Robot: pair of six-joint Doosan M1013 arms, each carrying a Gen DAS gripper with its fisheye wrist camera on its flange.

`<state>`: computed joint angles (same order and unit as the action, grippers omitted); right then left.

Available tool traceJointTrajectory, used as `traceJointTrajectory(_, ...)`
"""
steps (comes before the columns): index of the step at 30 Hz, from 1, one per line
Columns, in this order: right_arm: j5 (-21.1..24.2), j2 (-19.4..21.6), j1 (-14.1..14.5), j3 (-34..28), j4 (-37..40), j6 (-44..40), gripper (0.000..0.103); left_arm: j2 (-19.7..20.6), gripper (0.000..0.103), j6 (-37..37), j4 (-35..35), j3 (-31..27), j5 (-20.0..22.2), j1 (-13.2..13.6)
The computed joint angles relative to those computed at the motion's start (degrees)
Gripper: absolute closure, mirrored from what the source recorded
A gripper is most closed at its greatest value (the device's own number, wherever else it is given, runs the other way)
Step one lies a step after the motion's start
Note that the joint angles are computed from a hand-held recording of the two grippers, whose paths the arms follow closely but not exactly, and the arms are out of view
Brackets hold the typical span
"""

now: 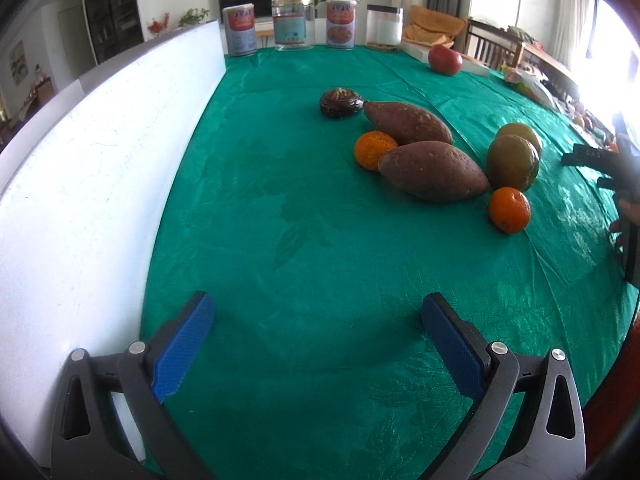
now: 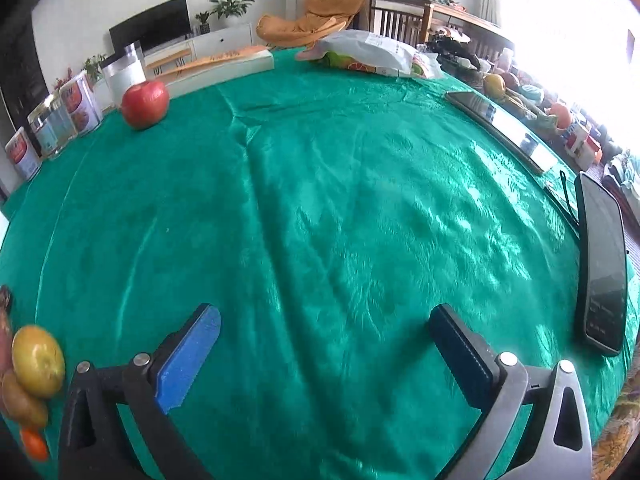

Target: Organize fruits

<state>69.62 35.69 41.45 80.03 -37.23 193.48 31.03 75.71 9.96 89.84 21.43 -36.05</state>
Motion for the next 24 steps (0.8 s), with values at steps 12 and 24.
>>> traceJointTrajectory(12,0.09,0.05,-0.08,-0.19,-0.15,-0.10,0.000,-0.01,0.000,-0.30,0.09,-0.07,0.03,-0.05)
traceJointTrajectory(24,0.07,0.07,-0.08,-0.19,-0.19,-0.08,0.000,0.07,0.000,0.47,-0.56,-0.30,0.30,0.02)
